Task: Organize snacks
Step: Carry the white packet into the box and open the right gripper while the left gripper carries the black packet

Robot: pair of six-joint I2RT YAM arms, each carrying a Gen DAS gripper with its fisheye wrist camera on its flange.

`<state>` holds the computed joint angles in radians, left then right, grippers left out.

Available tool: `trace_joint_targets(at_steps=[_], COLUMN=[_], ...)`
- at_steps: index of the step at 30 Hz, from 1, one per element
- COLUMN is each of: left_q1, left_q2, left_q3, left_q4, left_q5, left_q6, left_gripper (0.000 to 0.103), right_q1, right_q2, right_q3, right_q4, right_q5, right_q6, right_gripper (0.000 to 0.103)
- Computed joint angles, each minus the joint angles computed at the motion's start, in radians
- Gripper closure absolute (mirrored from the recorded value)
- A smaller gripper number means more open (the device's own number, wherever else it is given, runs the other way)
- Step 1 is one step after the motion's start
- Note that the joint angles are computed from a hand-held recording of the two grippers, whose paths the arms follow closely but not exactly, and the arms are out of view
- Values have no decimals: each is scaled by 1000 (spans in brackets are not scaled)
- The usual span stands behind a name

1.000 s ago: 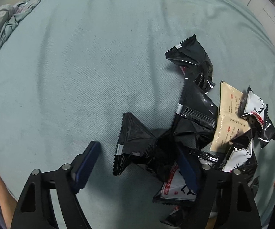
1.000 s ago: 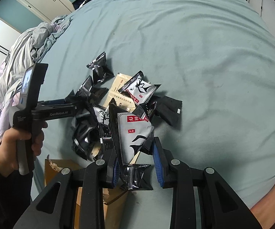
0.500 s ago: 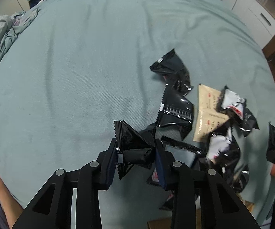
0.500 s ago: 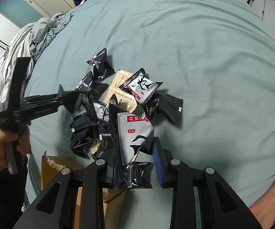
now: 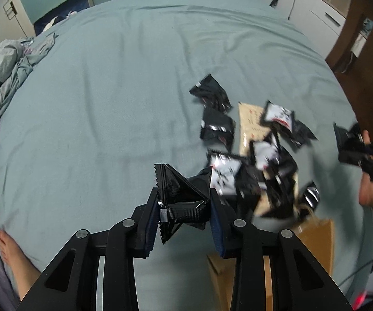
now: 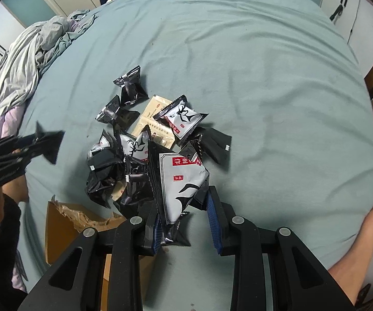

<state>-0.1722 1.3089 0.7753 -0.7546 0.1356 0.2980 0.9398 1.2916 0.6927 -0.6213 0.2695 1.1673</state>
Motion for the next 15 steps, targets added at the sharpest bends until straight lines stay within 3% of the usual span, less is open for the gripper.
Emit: trace_joint_targets(at_steps=[15], left_q1=[-21], left_q2=[-291], left_q3=[-94], left_q4=[-212], left_q5=[50], left_q6=[108], left_gripper=[69], right_q1=[126], right_q2=[10], right_q3=[133], right_q4=[-246], right_q5=[89], right_q6=[81], right_gripper=[75])
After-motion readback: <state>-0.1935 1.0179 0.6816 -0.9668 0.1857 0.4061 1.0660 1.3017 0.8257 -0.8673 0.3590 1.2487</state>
